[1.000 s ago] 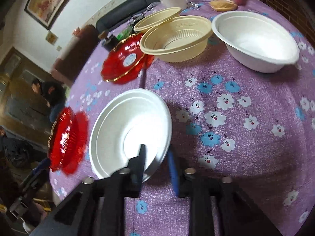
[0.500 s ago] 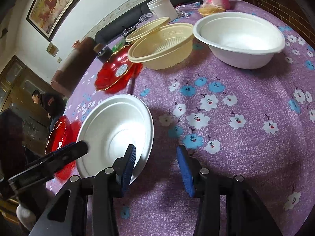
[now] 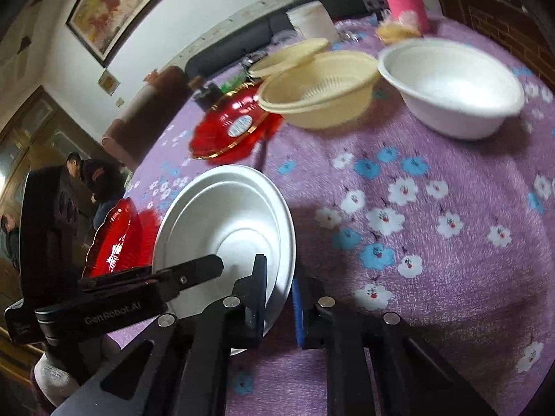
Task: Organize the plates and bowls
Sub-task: 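Carry the white bowl over the red Wedding plate and lower it inside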
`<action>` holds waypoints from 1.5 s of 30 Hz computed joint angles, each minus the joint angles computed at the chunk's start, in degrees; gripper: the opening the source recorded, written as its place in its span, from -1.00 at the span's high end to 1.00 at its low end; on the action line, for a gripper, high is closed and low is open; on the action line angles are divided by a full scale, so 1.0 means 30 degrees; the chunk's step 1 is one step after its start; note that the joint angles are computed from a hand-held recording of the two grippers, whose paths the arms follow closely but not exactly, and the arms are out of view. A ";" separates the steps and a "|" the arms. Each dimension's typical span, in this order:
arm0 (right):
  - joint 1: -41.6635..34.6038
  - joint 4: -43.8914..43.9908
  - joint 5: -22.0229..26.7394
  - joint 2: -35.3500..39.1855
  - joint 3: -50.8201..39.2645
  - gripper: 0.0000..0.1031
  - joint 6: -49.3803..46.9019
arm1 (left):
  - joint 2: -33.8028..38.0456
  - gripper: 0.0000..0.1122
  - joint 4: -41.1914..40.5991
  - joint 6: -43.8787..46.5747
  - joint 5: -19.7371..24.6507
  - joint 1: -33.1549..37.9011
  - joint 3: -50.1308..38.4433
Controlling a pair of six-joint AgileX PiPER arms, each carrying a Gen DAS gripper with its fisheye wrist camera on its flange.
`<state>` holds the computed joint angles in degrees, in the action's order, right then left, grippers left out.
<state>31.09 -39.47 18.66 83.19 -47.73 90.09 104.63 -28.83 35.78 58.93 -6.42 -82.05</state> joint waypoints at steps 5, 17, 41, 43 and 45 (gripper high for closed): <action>0.1647 -0.1592 0.2179 -0.0058 -0.1288 0.74 0.0995 | -0.1467 0.36 -0.1398 0.1168 0.0643 0.1503 0.0695; 0.3124 0.2405 0.2720 0.4770 -0.9166 0.73 -0.5089 | -0.1587 0.33 -0.3259 0.2886 0.2306 0.7797 -0.1729; 0.3611 0.7536 1.0618 1.7769 -2.7949 0.69 -1.3488 | 0.4580 -0.21 -0.1783 0.0276 0.2206 1.0995 -0.8732; 0.3495 0.7568 0.9858 1.7344 -2.7167 0.64 -1.3120 | 0.4038 -0.25 -0.2043 0.0663 0.1775 1.1201 -0.8065; 0.3444 0.7371 0.8835 1.6684 -2.5963 0.63 -1.2501 | 0.3426 -0.29 -0.2257 0.1079 0.1293 1.1405 -0.7306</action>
